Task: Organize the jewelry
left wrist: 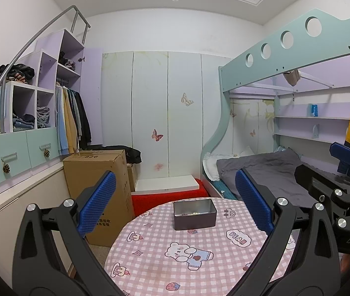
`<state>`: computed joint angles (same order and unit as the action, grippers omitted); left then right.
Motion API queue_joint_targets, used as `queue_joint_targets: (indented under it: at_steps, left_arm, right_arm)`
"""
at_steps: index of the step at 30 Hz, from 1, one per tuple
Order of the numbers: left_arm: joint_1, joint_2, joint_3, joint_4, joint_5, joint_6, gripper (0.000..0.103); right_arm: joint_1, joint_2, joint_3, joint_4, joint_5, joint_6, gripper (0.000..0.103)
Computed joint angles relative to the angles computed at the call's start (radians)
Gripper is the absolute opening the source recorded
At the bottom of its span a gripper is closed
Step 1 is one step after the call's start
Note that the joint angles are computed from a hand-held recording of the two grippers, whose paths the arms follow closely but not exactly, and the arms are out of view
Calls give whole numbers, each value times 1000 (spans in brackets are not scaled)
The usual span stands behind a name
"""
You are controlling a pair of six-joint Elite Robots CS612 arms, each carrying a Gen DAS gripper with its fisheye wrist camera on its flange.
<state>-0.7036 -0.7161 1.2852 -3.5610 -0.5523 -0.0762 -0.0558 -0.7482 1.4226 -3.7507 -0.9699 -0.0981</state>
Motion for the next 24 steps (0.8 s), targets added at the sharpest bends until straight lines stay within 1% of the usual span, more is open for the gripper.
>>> queue_joint_targets:
  at_steps: [24]
  left_arm:
    - [2,-1,2,9,-4,-10,95]
  right_arm:
    - [3,0,2,9,-5,-1,92]
